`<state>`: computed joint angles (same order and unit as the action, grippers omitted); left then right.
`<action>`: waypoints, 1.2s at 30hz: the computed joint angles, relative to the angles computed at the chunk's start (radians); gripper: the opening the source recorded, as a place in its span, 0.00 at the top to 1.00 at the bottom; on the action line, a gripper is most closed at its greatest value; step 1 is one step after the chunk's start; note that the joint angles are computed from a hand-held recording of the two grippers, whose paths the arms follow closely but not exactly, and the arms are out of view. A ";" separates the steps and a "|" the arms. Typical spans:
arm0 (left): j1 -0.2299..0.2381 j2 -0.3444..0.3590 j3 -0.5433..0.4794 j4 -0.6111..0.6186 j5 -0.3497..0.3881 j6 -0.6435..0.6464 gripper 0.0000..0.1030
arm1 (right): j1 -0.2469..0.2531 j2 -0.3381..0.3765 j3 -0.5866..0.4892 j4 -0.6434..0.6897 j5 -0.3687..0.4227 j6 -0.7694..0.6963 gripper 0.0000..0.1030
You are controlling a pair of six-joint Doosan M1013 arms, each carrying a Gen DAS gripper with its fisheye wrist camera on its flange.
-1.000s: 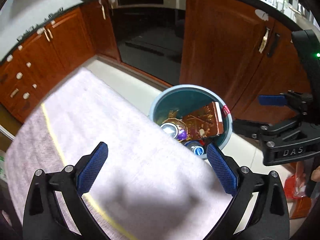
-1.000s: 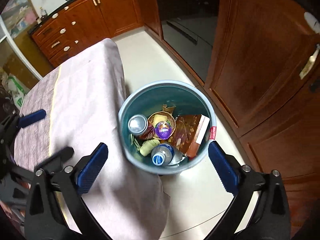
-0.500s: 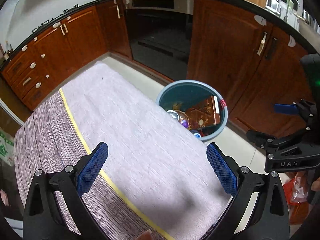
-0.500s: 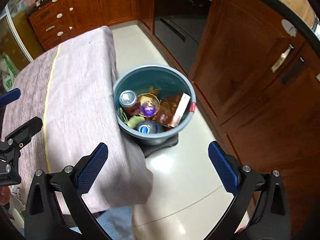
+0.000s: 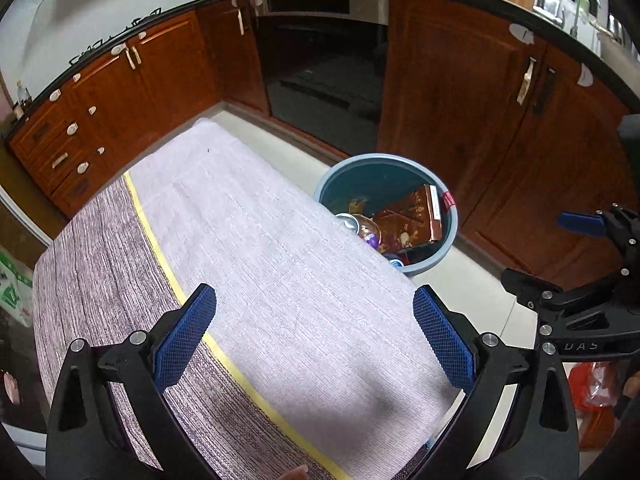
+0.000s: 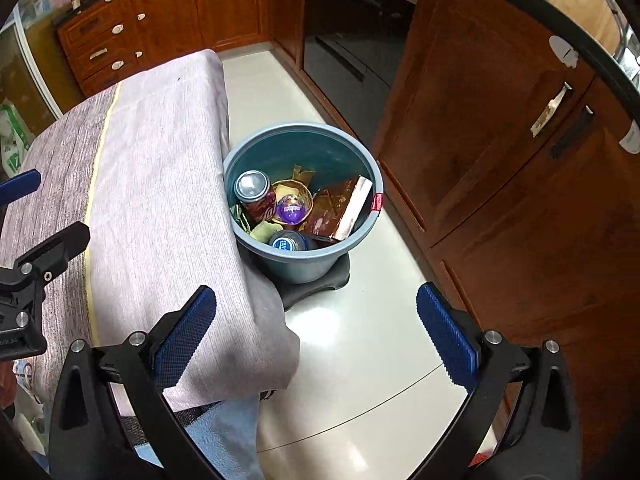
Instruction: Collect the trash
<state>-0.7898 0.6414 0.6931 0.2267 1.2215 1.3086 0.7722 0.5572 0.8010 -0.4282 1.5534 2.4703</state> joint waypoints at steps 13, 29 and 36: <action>0.000 0.016 -0.019 0.011 0.017 -0.001 0.04 | -0.011 0.000 0.010 0.021 -0.005 -0.012 0.06; 0.002 0.024 -0.023 0.015 0.026 -0.002 0.04 | -0.016 -0.003 0.033 0.036 -0.011 -0.002 0.06; 0.001 0.026 -0.025 0.020 0.026 -0.011 0.04 | -0.017 -0.002 0.035 0.038 -0.010 0.000 0.06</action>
<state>-0.7886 0.6675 0.6678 0.2465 1.2478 1.2978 0.7555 0.5548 0.8362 -0.3905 1.5435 2.4703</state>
